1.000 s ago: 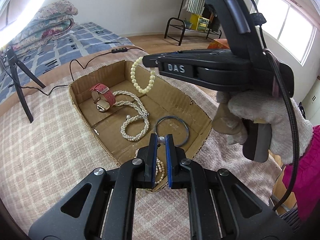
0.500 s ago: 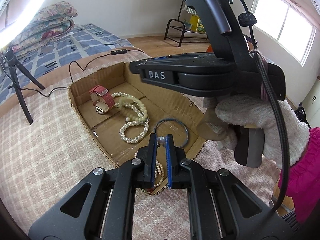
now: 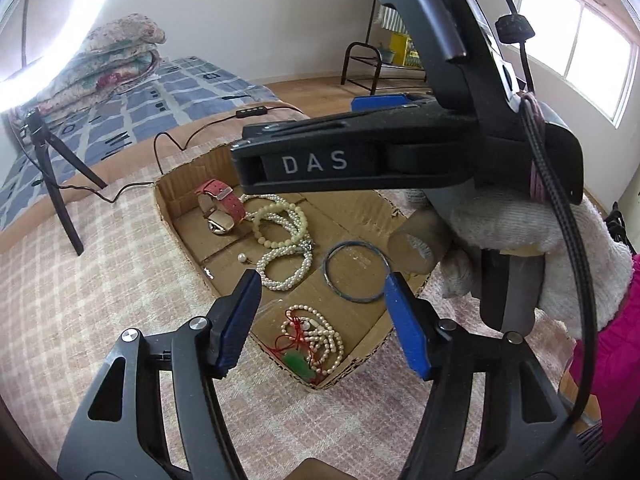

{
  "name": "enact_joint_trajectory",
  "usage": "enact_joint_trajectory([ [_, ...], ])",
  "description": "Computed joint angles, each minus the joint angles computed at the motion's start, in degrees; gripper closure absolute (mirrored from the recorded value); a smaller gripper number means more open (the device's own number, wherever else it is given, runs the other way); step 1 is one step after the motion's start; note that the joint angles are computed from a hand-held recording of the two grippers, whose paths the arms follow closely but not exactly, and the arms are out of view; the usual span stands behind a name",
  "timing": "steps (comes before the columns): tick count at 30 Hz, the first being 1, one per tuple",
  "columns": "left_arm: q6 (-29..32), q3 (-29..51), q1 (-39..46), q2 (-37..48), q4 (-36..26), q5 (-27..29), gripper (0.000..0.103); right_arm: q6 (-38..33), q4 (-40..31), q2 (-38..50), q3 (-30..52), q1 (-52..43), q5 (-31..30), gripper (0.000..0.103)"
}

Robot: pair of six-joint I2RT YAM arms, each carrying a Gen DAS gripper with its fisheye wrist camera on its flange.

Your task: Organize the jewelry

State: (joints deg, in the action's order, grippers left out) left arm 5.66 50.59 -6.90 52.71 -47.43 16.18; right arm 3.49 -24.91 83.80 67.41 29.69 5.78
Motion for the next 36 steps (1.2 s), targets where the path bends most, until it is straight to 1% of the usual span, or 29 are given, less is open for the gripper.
enact_joint_trajectory([
  [12, 0.63, 2.32, 0.53, -3.03, -3.65, -0.77, 0.037, 0.32, -2.72, -3.00, 0.65, 1.65, 3.34, 0.000],
  [15, 0.90, 3.36, 1.00, -4.23, -5.34, -0.64, 0.036, 0.54, -4.02, -4.41, 0.88, 2.22, 4.18, 0.000],
  [23, 1.75, 7.03, 2.85, -8.20, -11.17, -0.06, 0.034, 1.42, -8.88, -9.12, 1.90, 5.28, 8.73, 0.000],
  [24, 2.09, 7.71, 3.36, -8.89, -12.17, 0.15, 0.034, 1.79, -9.55, -9.91, 1.97, 5.69, 9.37, 0.000],
  [26, 2.60, 8.60, 4.01, -9.94, -13.59, 0.34, 0.029, 2.60, -10.79, -11.31, 2.16, 6.29, 10.12, 0.000],
  [27, 3.01, 9.03, 4.67, -10.66, -14.32, 0.80, 0.026, 3.26, -11.62, -12.29, 2.18, 6.85, 10.79, 0.000],
  [28, 3.42, 9.47, 5.35, -11.37, -15.01, 1.15, 0.024, 3.59, -12.11, -12.83, 2.22, 7.23, 11.26, 0.000],
  [33, 7.51, 12.11, 10.39, -13.46, -19.49, 3.99, 0.024, 5.44, -15.76, -15.85, 2.91, 10.65, 15.61, 0.000],
  [36, 11.10, 13.66, 15.28, -14.12, -22.62, 7.17, 0.024, 7.10, -18.00, -17.36, 3.57, 13.11, 18.74, 0.000],
])
